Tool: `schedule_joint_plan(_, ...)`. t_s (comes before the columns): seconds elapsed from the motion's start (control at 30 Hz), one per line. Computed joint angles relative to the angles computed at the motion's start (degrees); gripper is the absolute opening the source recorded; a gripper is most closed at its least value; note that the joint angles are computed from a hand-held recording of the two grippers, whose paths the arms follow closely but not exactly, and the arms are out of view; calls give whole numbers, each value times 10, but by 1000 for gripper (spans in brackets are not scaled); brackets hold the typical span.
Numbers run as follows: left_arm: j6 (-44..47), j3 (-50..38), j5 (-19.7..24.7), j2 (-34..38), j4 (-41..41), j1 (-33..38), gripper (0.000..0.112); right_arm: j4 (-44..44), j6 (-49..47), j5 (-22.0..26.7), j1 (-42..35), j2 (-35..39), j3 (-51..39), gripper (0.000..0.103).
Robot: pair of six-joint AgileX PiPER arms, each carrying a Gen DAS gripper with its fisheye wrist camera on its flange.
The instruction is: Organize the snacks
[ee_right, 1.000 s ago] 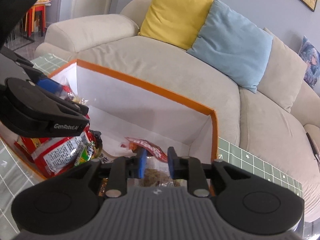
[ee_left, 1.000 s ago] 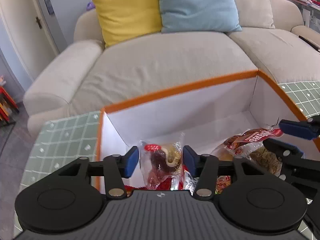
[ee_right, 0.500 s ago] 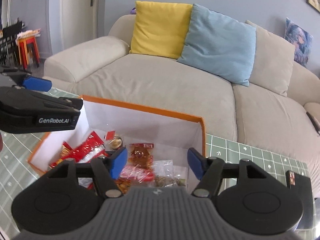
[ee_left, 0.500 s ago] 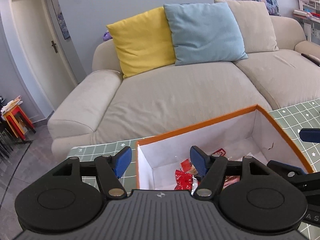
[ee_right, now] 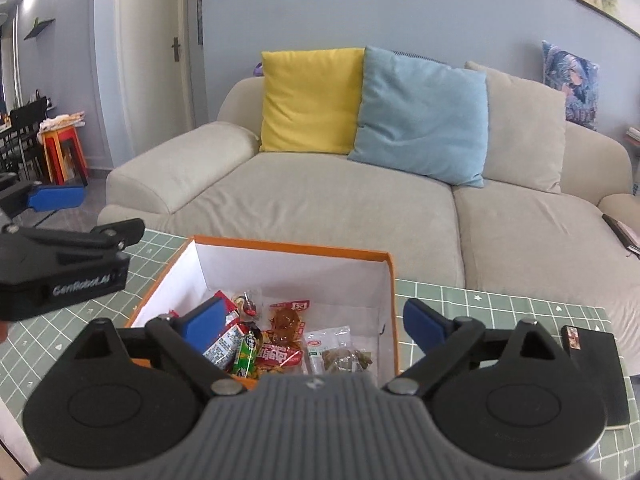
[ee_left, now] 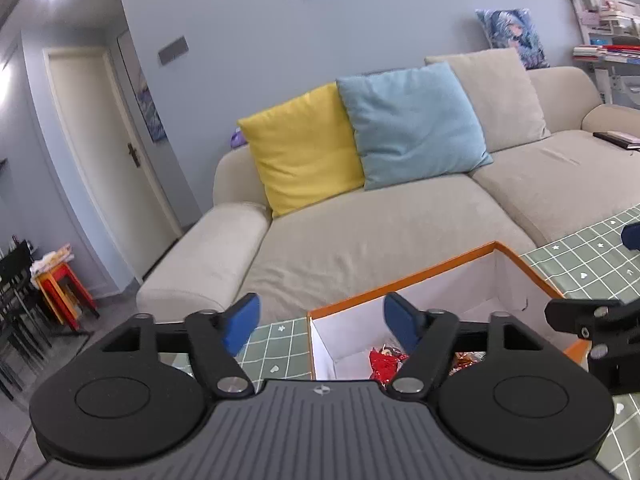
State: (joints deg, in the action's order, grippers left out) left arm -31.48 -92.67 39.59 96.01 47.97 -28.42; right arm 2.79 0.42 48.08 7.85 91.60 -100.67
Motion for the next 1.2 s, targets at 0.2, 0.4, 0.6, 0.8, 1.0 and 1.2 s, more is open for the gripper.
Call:
schedule_joint_plan(0.2,-44,65,-2,-44,40,-19,89,-10,10,-38,5,-67,87,96)
schedule_joint_plan(0.4,-84,97,54,-62,59,-54,89,-20,26,-37,21,-115,143,98)
schedule_joint_plan(0.6,-134,161,54,-89,74,-75,89,-59,59,-52,39,-161,208,98)
schedule_joint_plan(0.8,-183,224,29,-112,50,-69,89,-98,104,-69,54,-188,274,98)
schedule_joint_plan(1.0,-229,260,33,-110,70,-85,89,-120,135,-83,57,-186,317,98)
schedule_joint_plan(1.2,-236,269,30,-106,61,-83,89,-135,152,-98,62,-191,342,98)
